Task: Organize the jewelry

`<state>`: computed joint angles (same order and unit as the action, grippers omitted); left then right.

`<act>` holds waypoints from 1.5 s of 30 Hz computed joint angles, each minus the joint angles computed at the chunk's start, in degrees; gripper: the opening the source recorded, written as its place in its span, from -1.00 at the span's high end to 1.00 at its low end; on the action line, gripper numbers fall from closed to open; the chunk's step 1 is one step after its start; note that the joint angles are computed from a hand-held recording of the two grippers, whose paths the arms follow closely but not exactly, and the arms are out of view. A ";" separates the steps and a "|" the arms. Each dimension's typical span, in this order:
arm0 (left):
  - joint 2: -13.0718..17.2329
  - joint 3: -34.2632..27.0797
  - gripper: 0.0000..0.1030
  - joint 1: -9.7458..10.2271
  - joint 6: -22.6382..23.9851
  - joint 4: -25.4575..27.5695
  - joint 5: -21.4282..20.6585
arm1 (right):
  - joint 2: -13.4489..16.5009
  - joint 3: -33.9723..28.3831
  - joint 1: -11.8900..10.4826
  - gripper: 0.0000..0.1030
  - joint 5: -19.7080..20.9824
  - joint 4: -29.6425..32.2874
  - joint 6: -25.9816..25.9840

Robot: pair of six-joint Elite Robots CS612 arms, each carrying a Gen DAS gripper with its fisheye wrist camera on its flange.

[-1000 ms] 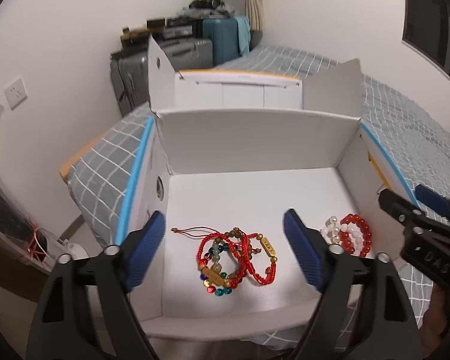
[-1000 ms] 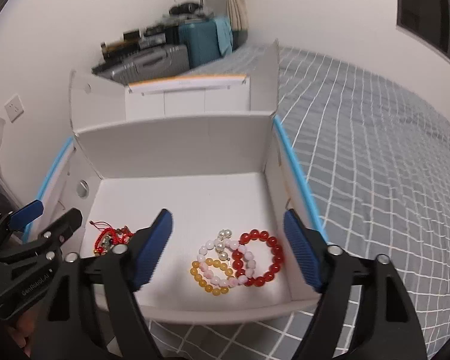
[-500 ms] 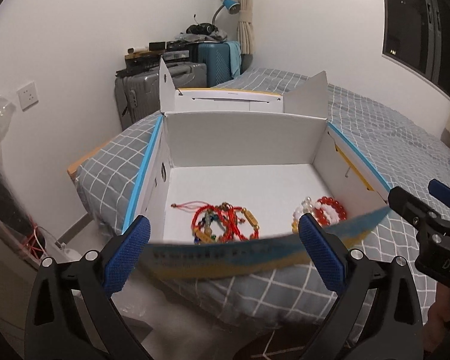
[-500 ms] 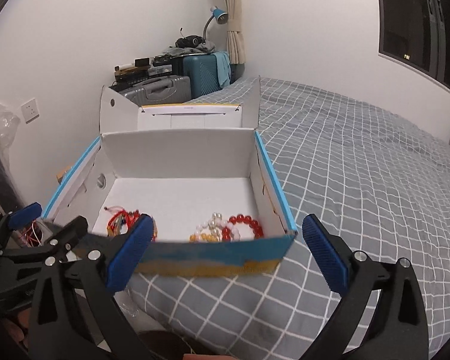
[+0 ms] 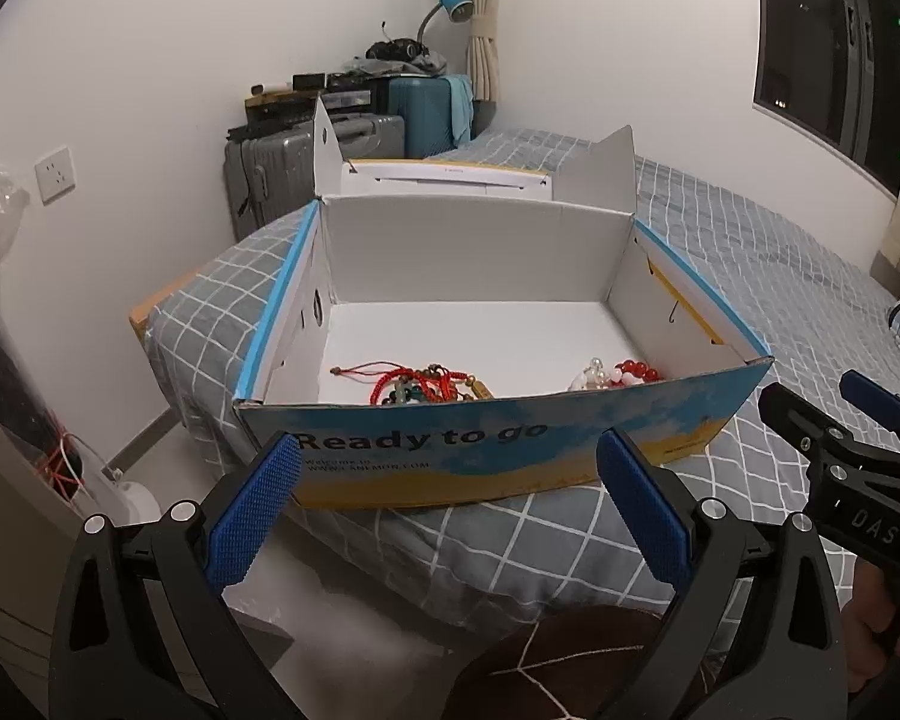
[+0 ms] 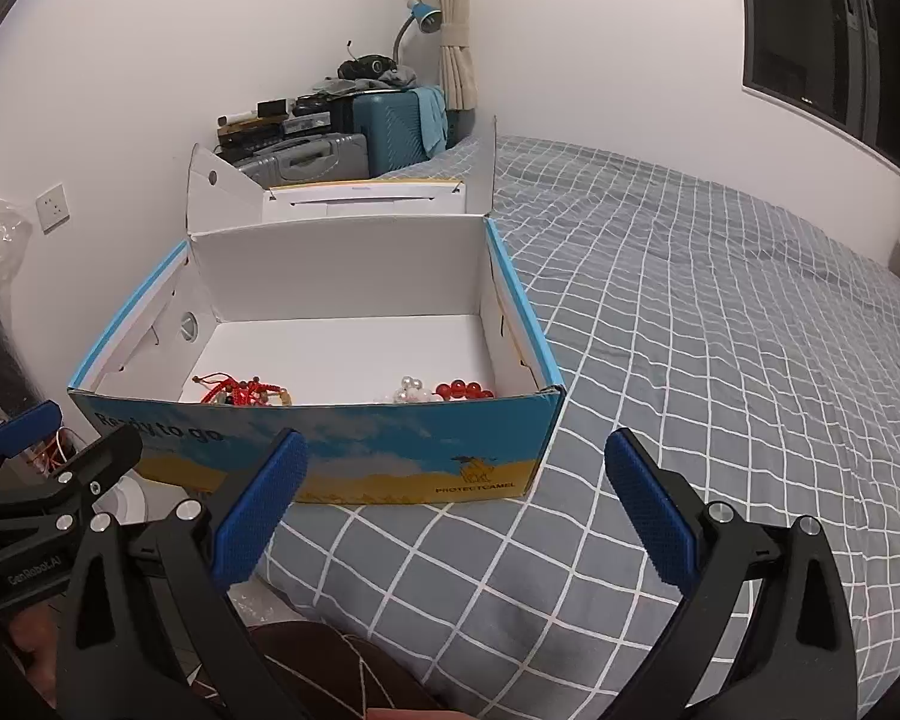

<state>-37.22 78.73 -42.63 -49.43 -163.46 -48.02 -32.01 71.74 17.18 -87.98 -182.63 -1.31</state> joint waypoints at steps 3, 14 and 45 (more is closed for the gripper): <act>0.10 -0.16 -0.89 -0.03 -0.26 0.54 0.06 | -0.01 -0.03 -0.05 -0.85 0.10 0.07 0.04; 0.52 -1.04 -0.89 -0.11 0.03 1.58 -0.32 | -0.29 0.70 -0.31 -0.85 0.37 -0.30 0.19; 1.32 -2.67 -0.89 -0.41 -0.52 4.01 1.38 | 0.04 0.39 -0.31 -0.85 0.30 1.13 0.54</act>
<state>-35.90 76.06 -43.04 -49.94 -159.46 -46.64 -31.97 72.13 16.87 -87.68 -181.50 -0.77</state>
